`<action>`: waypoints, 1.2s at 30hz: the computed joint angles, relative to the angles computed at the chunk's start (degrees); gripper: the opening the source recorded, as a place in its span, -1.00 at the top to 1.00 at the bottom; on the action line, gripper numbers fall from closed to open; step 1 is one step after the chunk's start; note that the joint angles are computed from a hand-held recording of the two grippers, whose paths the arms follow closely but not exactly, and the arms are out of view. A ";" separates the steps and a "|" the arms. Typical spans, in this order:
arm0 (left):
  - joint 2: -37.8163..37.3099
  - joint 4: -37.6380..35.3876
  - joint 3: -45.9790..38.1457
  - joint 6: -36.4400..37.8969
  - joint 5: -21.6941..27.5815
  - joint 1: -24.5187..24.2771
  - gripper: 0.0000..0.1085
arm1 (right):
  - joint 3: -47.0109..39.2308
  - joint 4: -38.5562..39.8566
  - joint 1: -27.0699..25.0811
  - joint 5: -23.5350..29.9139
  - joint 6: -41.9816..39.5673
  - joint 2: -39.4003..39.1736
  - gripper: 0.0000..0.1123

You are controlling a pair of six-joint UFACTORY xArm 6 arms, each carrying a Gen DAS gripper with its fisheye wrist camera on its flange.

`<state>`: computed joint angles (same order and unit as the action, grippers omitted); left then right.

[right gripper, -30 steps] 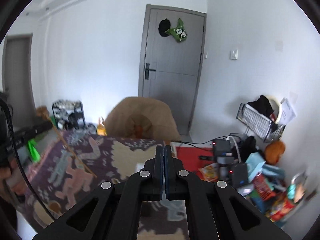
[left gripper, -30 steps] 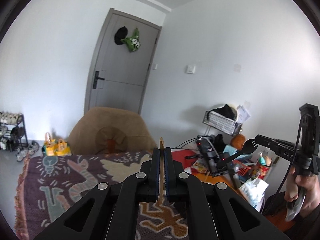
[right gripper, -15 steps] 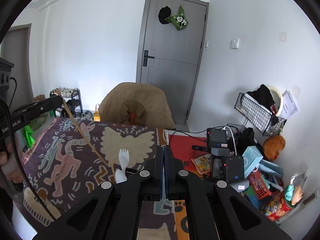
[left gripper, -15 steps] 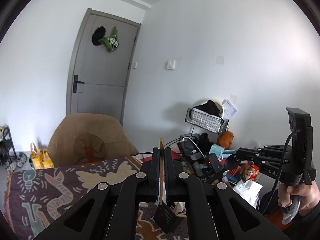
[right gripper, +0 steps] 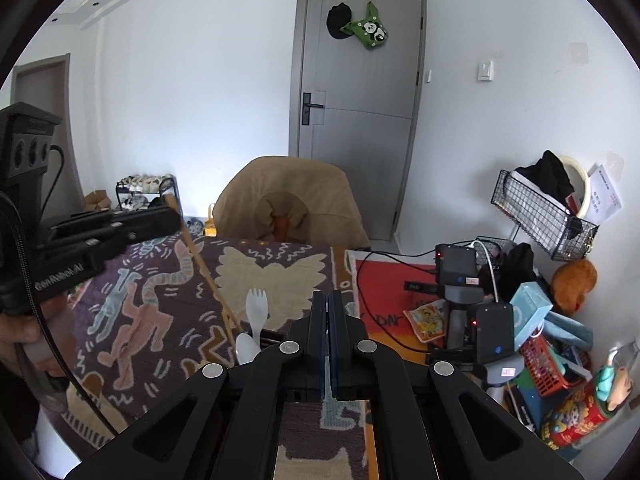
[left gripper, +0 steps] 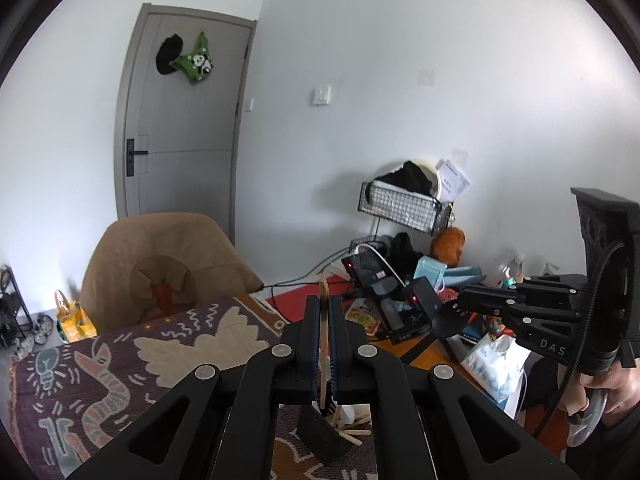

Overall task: Organize utensils
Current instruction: 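Lower the wooden chopstick into the black holder and open the left tool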

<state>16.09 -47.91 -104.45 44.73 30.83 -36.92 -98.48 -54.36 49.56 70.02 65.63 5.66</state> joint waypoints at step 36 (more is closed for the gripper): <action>0.37 -1.55 3.46 -6.91 3.51 6.65 -0.15 | -25.34 15.79 -5.64 2.90 -25.65 19.91 0.95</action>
<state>16.46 -49.46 -100.99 37.82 34.34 -30.27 -123.83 -38.57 43.93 72.92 39.99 25.57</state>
